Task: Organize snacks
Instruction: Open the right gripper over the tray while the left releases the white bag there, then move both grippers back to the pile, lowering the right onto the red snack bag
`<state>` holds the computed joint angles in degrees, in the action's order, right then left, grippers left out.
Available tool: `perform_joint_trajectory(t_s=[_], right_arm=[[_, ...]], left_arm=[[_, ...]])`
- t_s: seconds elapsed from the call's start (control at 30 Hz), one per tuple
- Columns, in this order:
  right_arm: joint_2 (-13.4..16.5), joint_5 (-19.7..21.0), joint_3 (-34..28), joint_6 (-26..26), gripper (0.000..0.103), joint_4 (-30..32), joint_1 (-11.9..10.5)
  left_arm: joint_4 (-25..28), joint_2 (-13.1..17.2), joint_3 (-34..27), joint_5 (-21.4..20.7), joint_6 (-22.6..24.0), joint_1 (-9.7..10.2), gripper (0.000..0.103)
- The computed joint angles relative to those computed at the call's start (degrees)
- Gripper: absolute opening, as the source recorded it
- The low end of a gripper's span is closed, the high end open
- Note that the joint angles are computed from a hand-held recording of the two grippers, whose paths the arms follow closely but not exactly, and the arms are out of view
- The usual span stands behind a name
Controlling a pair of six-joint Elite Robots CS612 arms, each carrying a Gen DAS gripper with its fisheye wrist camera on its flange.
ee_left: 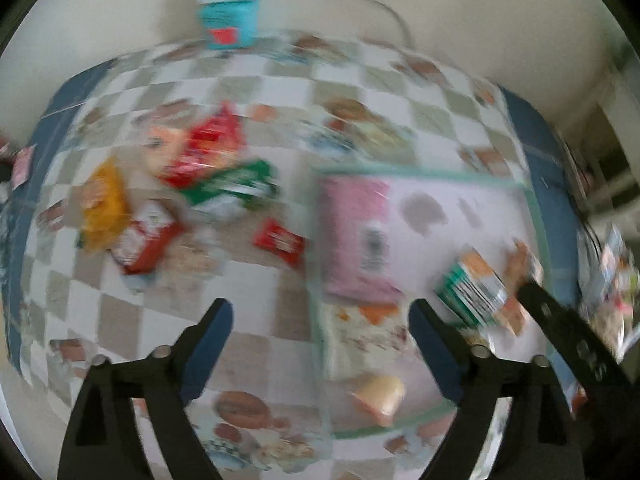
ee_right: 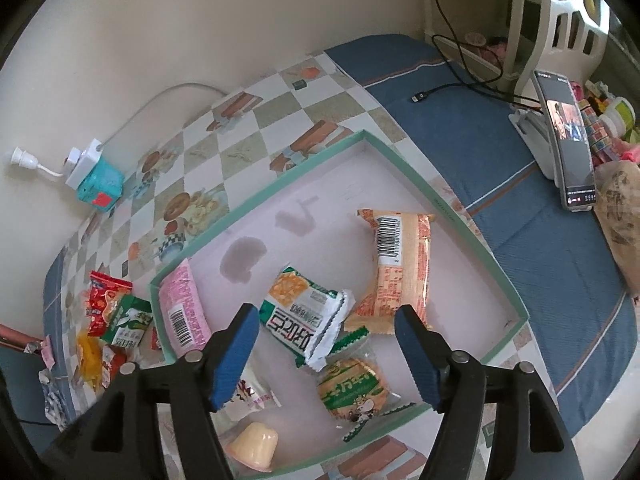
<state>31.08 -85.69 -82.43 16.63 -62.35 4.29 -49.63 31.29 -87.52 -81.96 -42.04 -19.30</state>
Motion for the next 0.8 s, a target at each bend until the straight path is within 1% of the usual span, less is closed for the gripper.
perform_joint_trajectory(t_s=[0.07,0.2,0.37,0.47,0.6,0.67,0.8], right_arm=[[-0.09,-0.15,0.03,-0.44,0.088,-0.09,0.34],[-0.35,-0.4,0.18,-1.99,0.088,-0.61,1.61],[-0.78,0.13,0.85,-3.14,0.088,-1.24,3.28],[-1.05,0.39,1.41,-3.61,0.088,-1.43,4.43],[-1.33,0.66,2.15,-4.62,0.088,-1.65,6.11],[-1.43,0.57,2.44,-5.02,0.088,-1.82,6.78],[-1.41,1.09,2.91,-5.69,0.088,-2.51,8.12]], left_arm=[[1.1,0.25,-1.15,2.63,-3.25,0.8,0.095],[4.01,1.06,-3.93,6.11,-9.7,3.0,0.095],[7.85,2.04,-7.23,9.58,-14.75,5.84,0.095],[9.67,2.43,-8.75,11.53,-16.32,6.91,0.095],[11.36,2.92,-10.59,13.65,-16.49,8.24,0.095],[12.05,3.16,-11.42,14.11,-16.7,8.81,0.095],[12.7,3.94,-13.06,13.78,-17.62,10.1,0.095]])
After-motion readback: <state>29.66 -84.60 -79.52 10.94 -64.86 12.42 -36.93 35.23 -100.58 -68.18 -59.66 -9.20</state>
